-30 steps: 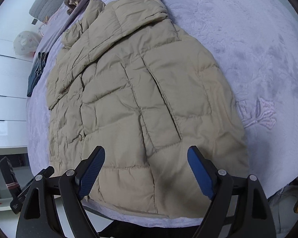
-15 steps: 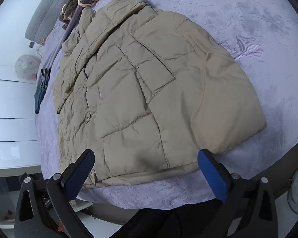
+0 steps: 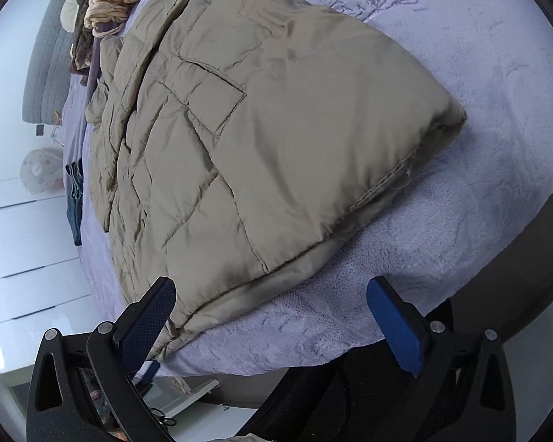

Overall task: Fold large clothes
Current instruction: 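Grasp the jacket hem with both tools and lift it toward the collar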

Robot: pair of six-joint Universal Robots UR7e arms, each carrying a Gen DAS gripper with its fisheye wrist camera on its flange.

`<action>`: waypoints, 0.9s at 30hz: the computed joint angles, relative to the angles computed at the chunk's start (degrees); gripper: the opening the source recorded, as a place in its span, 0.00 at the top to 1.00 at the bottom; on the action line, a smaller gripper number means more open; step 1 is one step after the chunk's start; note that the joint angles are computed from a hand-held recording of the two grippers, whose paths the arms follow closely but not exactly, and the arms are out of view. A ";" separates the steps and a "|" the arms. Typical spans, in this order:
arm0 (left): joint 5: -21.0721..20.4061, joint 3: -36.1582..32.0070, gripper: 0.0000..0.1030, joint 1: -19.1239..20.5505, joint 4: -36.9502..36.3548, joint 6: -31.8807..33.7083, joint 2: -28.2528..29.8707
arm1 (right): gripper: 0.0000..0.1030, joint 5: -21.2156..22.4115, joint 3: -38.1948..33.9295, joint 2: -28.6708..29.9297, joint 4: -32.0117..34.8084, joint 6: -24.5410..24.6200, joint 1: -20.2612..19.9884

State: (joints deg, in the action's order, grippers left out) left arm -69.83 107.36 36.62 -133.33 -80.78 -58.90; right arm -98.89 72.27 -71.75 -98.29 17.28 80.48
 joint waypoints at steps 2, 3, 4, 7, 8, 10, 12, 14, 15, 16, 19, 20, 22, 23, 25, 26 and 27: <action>-2.36 2.14 0.00 0.89 -3.51 -2.36 -0.15 | 0.00 2.00 0.71 -0.23 -1.04 1.24 -0.80; -2.68 2.91 0.00 1.14 -5.16 -3.16 -0.08 | 0.00 3.06 1.03 -0.29 -1.62 1.91 -1.23; -2.20 3.20 0.00 1.21 -6.21 -3.73 0.08 | 0.00 3.78 1.06 -0.13 -2.05 2.70 -1.47; 0.81 3.21 0.00 1.08 -10.47 -4.06 1.06 | 0.00 5.81 1.65 -0.12 -3.83 4.55 -2.06; 1.78 3.18 0.00 1.12 -12.08 -3.94 1.40 | 0.00 6.66 1.95 -0.19 -4.49 5.13 -2.32; 3.59 2.45 0.00 1.29 -13.10 -3.59 1.90 | 0.00 8.33 2.43 -0.25 -6.15 6.06 -2.83; 5.12 2.10 0.00 1.68 -12.90 -3.36 1.70 | 0.00 10.13 3.08 -0.46 -8.04 6.80 -3.15; 6.66 1.56 0.11 1.86 -13.41 -3.01 1.87 | 0.00 12.51 3.84 -0.74 -10.48 6.92 -3.49; 6.49 1.09 0.27 2.12 -13.25 -2.63 2.00 | 0.00 13.64 3.97 -0.79 -11.41 6.72 -3.66; 6.04 0.66 0.48 2.43 -13.18 -1.99 2.12 | 0.00 14.77 4.19 -1.02 -12.19 6.41 -3.76; 5.84 -0.71 0.82 3.00 -10.53 1.33 1.85 | 0.09 15.18 3.43 -0.67 -12.21 6.62 -3.61; 6.71 -0.65 0.82 2.64 -9.36 2.18 1.24 | 0.15 14.88 3.13 -0.46 -11.81 7.02 -3.59; 8.11 -1.00 0.82 1.89 -7.50 3.33 0.78 | 0.47 13.83 2.60 -0.20 -10.06 8.20 -3.75; 8.60 -1.45 0.82 1.62 -6.33 3.65 0.67 | 0.53 13.40 2.47 -0.13 -9.52 8.52 -3.89; 9.34 -2.64 0.82 1.46 -4.42 4.20 0.84 | 0.89 10.71 1.73 0.23 -8.13 8.95 -3.72; 9.78 -2.92 0.82 1.27 -3.72 4.40 0.78 | 0.89 10.13 1.91 0.10 -8.30 8.88 -3.69; 10.18 -3.40 0.82 1.15 -3.15 4.72 0.81 | 0.91 10.26 2.01 0.03 -8.62 8.54 -3.65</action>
State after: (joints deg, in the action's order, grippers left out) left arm -59.65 103.96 37.77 -136.48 -76.06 -58.09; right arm -88.63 74.28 -71.72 -106.91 25.82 76.83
